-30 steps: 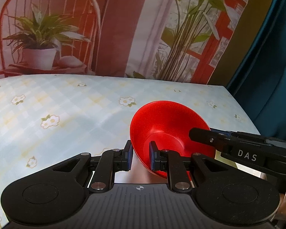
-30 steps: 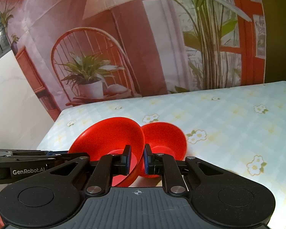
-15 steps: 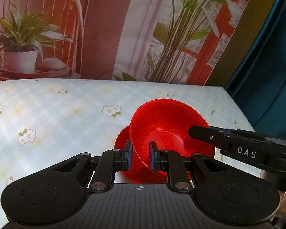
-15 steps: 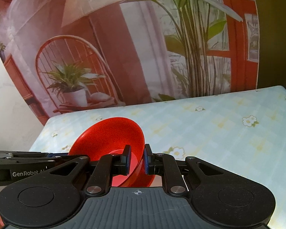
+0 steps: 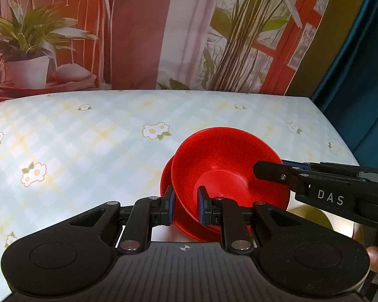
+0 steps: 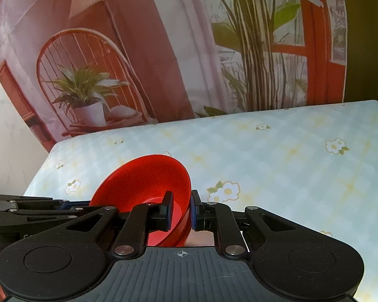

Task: Organize plates and bowls
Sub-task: 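Lower the red bowl into the other red bowl and open both grippers, then close both grippers on the rims of the nested red bowls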

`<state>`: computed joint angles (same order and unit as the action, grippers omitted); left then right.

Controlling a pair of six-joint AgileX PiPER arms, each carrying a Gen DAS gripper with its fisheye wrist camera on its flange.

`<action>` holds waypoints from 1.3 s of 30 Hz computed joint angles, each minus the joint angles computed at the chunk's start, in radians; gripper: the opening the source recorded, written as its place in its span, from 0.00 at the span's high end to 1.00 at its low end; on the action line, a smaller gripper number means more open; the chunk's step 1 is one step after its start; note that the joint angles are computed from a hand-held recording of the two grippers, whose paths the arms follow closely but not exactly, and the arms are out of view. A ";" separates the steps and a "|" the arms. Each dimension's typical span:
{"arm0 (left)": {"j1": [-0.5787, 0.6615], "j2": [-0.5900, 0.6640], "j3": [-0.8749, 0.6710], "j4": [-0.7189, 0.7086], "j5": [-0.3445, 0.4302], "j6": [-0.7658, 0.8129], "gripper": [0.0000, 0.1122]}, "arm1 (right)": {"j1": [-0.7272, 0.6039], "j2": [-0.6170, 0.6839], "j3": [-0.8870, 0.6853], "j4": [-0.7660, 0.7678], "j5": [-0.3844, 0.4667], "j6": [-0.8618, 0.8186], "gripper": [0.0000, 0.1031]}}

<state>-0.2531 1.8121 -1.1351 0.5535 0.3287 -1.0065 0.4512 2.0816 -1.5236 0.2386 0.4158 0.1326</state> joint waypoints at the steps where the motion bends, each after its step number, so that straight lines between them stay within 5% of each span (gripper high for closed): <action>1: 0.001 0.001 0.000 0.000 0.002 0.000 0.83 | 0.002 0.002 0.000 -0.005 -0.001 -0.001 0.86; 39: 0.038 -0.031 0.029 -0.094 -0.027 0.037 0.72 | -0.017 -0.019 0.035 -0.077 -0.014 0.042 0.72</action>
<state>-0.2149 1.7814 -1.1064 0.4593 0.3012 -0.9692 0.4338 2.0624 -1.4883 0.1621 0.4014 0.1750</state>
